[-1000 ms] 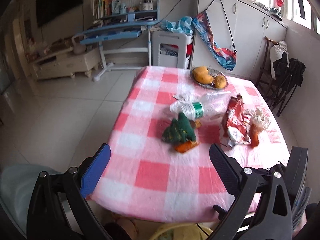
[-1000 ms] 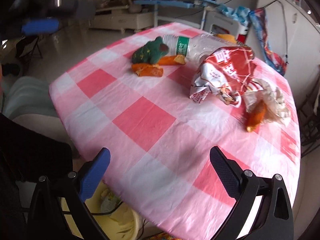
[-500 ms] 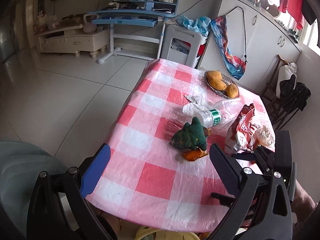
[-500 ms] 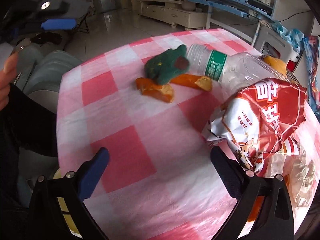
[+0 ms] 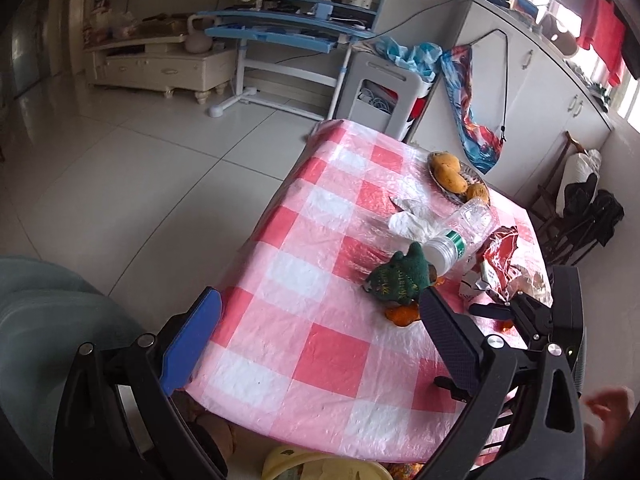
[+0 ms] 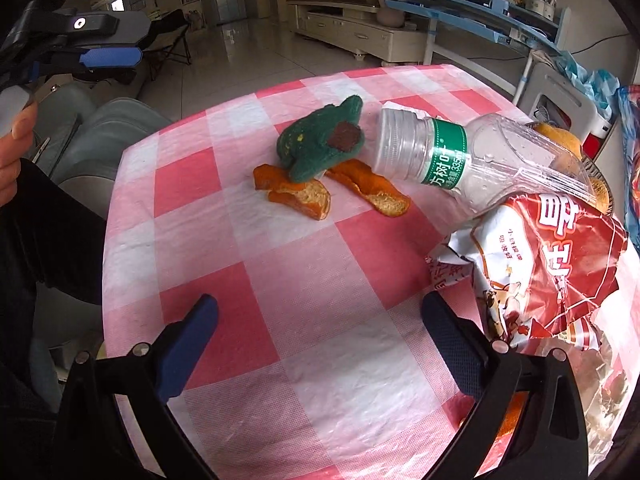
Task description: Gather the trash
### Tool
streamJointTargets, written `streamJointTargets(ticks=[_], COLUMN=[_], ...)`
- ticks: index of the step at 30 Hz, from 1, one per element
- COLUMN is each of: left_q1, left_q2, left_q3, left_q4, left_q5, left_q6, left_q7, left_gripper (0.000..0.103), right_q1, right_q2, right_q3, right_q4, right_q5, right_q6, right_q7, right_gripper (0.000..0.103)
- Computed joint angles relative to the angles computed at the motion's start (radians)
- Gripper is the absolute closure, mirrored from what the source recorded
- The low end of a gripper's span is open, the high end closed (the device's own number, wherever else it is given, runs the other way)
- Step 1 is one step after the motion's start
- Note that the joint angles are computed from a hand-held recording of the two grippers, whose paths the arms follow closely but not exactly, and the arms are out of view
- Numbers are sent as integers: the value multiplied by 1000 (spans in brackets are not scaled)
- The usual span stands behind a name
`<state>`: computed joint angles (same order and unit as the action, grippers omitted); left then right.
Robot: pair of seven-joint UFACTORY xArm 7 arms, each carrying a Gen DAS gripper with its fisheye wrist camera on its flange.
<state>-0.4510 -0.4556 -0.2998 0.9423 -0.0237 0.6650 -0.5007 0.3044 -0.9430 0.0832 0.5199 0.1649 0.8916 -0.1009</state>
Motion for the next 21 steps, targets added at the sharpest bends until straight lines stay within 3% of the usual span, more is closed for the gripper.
streamJointTargets(ticks=[13, 21], left_q1=[-8, -37], left_q2=[-20, 6], left_q3=[11, 48], left_q4=[-20, -18], left_q5=[-30, -112], left_q6=[-20, -9], left_q7=[26, 59], left_gripper=[7, 7], right_q1=[2, 2], right_q2=[-2, -2], right_q3=[-1, 0], right_q4=[-1, 0], right_q5=[-1, -1], right_q6=[1, 1], right_q7=[1, 2], right_gripper=[6, 6])
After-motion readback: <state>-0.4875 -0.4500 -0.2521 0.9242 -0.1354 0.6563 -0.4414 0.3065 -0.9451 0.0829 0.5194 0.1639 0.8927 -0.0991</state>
